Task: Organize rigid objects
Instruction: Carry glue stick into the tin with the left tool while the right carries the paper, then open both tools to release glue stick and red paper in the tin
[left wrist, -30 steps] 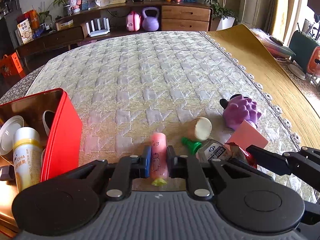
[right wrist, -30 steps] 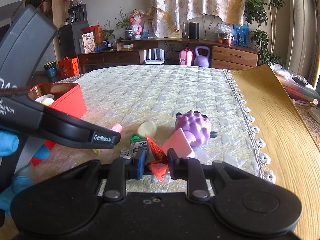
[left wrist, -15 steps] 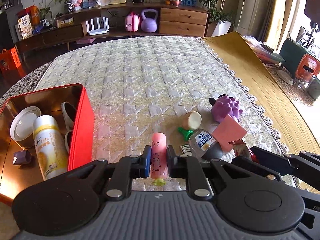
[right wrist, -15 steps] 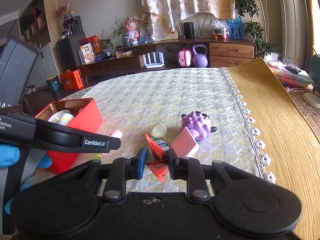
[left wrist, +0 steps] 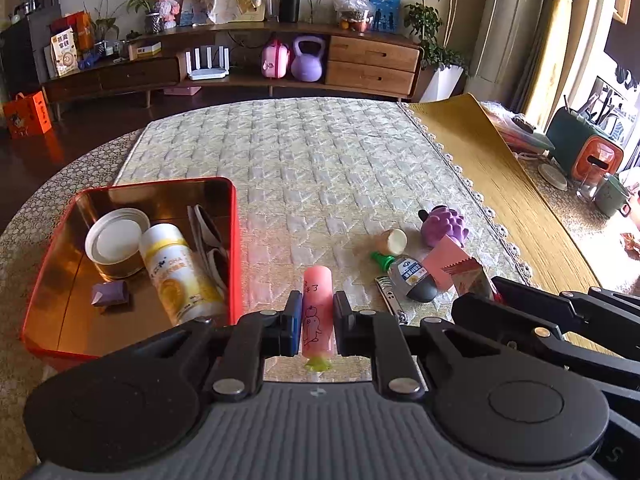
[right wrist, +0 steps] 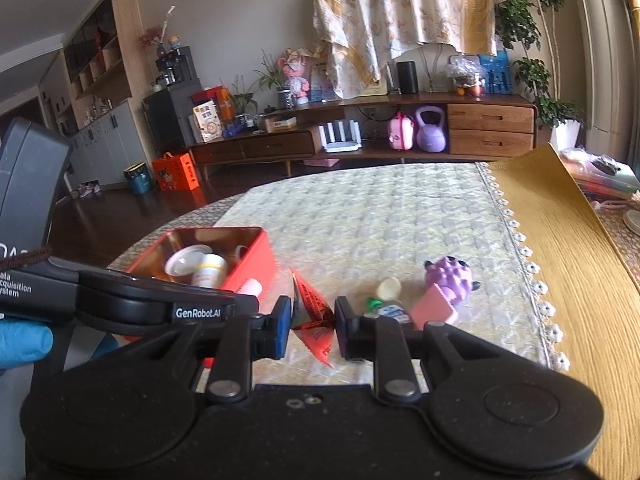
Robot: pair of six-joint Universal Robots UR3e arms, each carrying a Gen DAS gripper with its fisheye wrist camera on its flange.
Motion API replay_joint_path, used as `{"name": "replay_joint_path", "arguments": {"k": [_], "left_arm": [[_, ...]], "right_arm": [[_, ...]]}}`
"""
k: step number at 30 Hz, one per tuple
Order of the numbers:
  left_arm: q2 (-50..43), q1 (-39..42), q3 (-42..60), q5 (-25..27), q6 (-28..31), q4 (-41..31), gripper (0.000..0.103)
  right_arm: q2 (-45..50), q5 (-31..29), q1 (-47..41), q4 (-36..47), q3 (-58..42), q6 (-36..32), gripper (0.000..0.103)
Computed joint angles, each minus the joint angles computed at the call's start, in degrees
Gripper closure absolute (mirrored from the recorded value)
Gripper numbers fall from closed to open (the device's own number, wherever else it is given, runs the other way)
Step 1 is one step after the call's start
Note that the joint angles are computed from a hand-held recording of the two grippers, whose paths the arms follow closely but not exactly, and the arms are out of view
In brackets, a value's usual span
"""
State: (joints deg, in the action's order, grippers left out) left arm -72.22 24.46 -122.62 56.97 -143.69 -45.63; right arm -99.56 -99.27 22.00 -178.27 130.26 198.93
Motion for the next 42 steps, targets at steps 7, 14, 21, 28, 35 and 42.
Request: {"name": "replay_joint_path", "arguments": {"k": [7,14,21,28,35,42], "left_arm": [[3.23,9.29,2.47,-4.16,6.73,-8.77,0.087],[1.0,15.95,5.47,-5.42,10.58,-11.66,0.087],[-5.31,18.37,8.92,-3.78,10.94,-8.15,0.087],[-15.85,16.65,14.44,0.36,8.73,-1.98,0.087],[-24.48,12.96,20.65,4.2,6.68,0.25,0.087],[-29.31,10.38,23.29,7.05,4.4,2.91,0.087]], "right_arm": [[6.24,-2.71,6.3,2.04,-8.76,1.06,0.081],[13.53,-1.75,8.67,3.18,-17.51,0.59,0.081],[20.94,0.15,9.83,5.15,-25.4,0.57,0.08],[27.58,2.83,9.18,7.72,-31.92,-0.51,0.08],[34.74,5.26,8.18,11.83,-39.33,-1.01,0.081],[40.01,7.62,8.56,14.69,-45.72,-2.55,0.081]]}}
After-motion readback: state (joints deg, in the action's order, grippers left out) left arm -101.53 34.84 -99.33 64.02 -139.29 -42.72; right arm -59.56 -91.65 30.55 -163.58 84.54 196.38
